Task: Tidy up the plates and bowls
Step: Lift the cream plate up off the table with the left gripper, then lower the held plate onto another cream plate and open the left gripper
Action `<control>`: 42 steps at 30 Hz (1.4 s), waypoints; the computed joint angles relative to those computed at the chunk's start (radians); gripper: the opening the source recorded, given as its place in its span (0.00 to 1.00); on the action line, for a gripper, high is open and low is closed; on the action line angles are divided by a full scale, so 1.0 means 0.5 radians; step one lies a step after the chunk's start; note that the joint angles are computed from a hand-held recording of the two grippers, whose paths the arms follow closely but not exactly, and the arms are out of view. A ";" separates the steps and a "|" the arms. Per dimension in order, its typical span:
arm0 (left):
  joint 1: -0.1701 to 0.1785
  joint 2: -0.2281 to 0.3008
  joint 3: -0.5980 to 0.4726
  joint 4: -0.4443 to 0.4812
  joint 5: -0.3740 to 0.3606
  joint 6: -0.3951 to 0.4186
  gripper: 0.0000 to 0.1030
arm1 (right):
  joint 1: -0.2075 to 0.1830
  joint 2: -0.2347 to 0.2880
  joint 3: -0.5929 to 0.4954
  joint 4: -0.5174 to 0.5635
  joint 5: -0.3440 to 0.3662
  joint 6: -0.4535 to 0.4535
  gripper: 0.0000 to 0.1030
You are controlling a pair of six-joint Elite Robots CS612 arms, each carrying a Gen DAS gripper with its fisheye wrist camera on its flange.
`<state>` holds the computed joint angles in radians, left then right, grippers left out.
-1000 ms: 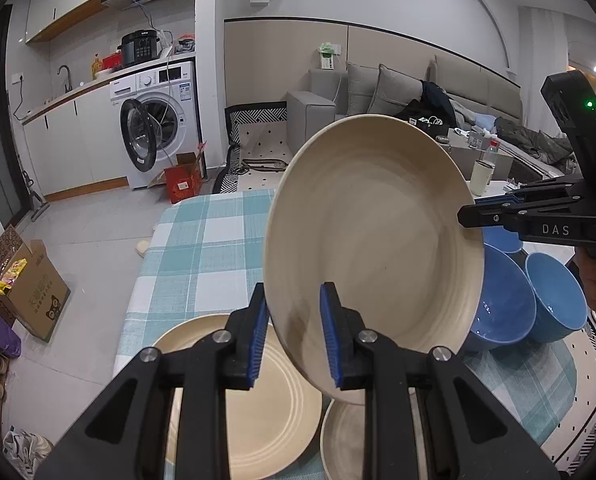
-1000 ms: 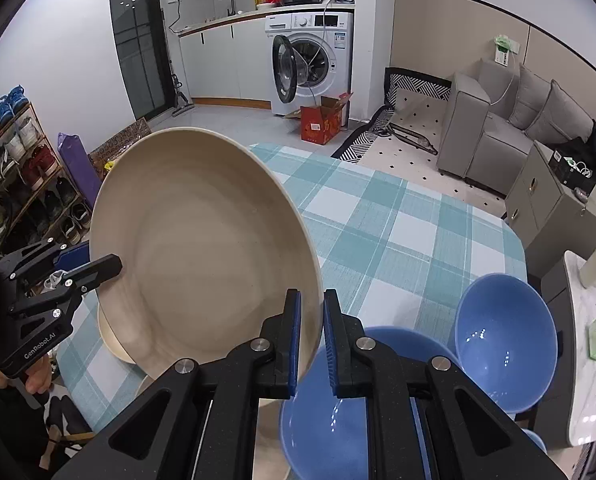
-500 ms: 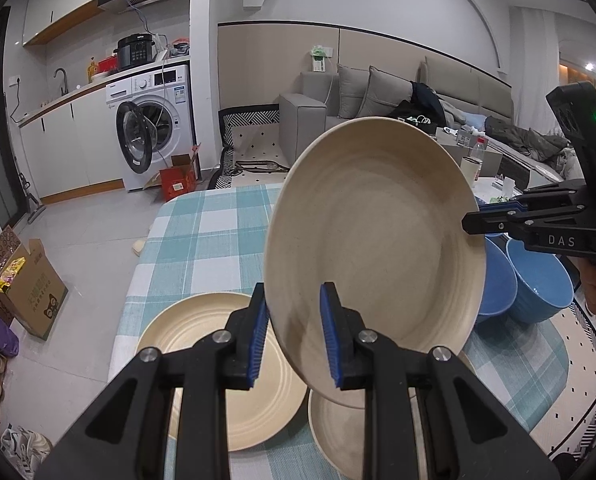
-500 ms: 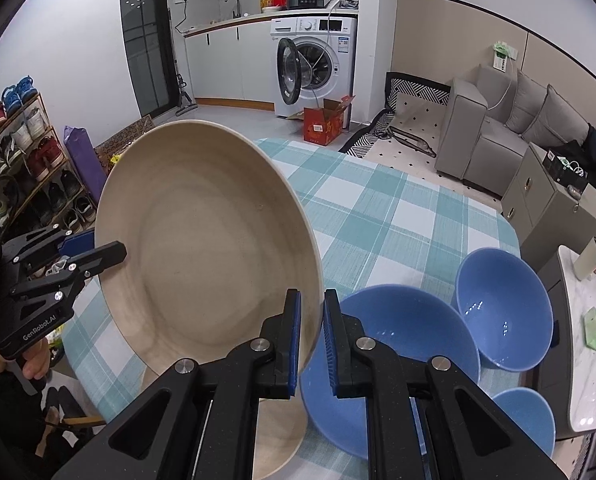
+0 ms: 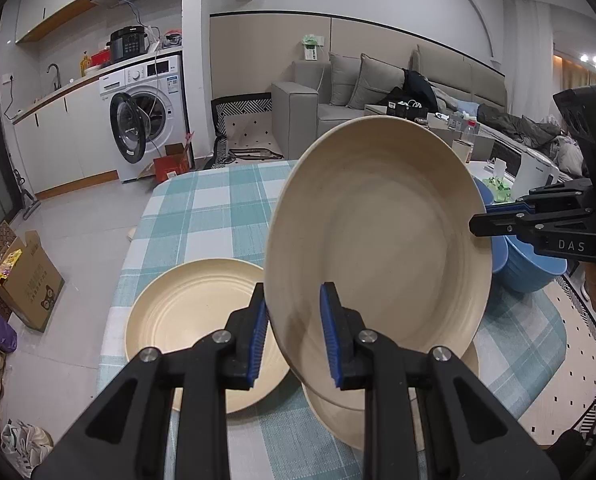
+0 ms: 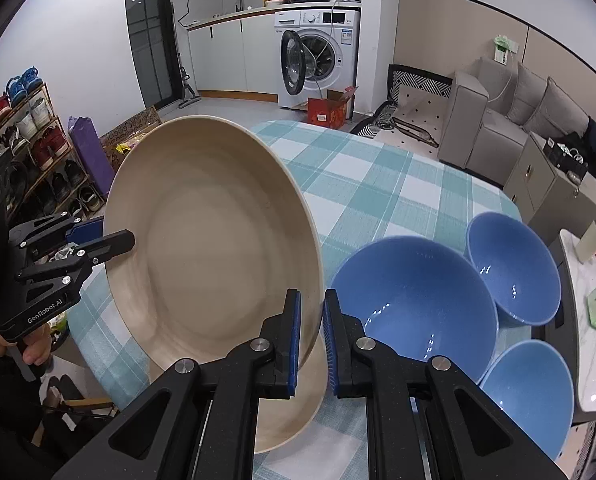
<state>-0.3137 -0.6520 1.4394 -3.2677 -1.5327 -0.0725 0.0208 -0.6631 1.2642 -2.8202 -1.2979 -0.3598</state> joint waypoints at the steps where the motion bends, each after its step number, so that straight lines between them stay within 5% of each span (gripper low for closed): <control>1: -0.002 -0.001 0.004 0.004 0.001 0.007 0.23 | 0.000 -0.003 0.014 0.001 -0.007 -0.003 0.11; 42: -0.003 0.063 -0.030 0.321 -0.156 -0.015 0.23 | -0.011 0.023 0.101 0.222 -0.115 -0.140 0.11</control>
<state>-0.3153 -0.6203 1.4243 -3.1070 -1.6109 -0.0801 0.0154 -0.6516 1.3148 -2.7091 -1.3556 -0.4298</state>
